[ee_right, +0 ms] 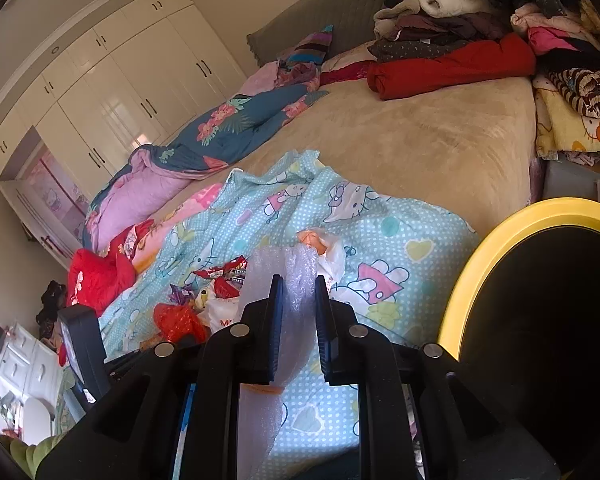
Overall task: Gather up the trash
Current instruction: 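Carry the red bag and white bag to the yellow bin and release both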
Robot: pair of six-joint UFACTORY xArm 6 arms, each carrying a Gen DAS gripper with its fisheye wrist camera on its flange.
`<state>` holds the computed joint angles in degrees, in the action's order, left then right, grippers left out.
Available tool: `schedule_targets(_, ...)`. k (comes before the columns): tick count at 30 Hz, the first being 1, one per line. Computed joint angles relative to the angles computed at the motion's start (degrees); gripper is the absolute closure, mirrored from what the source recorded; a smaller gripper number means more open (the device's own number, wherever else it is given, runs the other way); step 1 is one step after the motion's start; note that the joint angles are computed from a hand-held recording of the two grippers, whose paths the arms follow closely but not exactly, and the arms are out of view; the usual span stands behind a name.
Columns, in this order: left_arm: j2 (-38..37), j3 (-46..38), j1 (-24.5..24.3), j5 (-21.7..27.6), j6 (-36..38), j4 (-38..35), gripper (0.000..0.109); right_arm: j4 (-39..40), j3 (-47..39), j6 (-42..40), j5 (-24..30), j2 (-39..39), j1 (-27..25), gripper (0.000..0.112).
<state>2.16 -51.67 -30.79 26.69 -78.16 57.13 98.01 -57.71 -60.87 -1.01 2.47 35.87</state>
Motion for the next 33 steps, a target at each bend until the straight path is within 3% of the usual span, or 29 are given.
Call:
schedule_targets(6,-6.25,1.50,1.19,-3.75,-7.03,9.01,0.107,5.90,-0.72,-7.31,-1.10,-1.45,-0.64,0.097)
schedule_targets(12,-9.02,-0.10,1.94,-10.71,-11.12,12.72,0.107,19.42,-2.27,-22.52,-2.87,-3.71,-2.56,0.097)
schedule_targets(17,-7.91,-2.90,0.12,-13.74,-11.88,13.97,0.107,31.11,-3.01,-34.81,-3.48,-5.57,-5.74,0.097)
schedule_targets(20,-6.05,-5.05,-1.01,-15.64,-11.28,13.72,0.107,34.42,-2.73,-38.06,-3.53,-6.74,-7.52,0.097)
schedule_targets(28,-1.01,-9.23,-3.87,-20.72,-6.87,9.54,0.107,51.56,-2.62,-56.30,-5.08,-9.82,-14.46,0.097)
schedule_targets(33,3.09,-12.23,-5.99,-24.37,-0.64,4.03,0.107,55.80,-1.94,-61.55,-6.63,-10.84,-18.25,0.097)
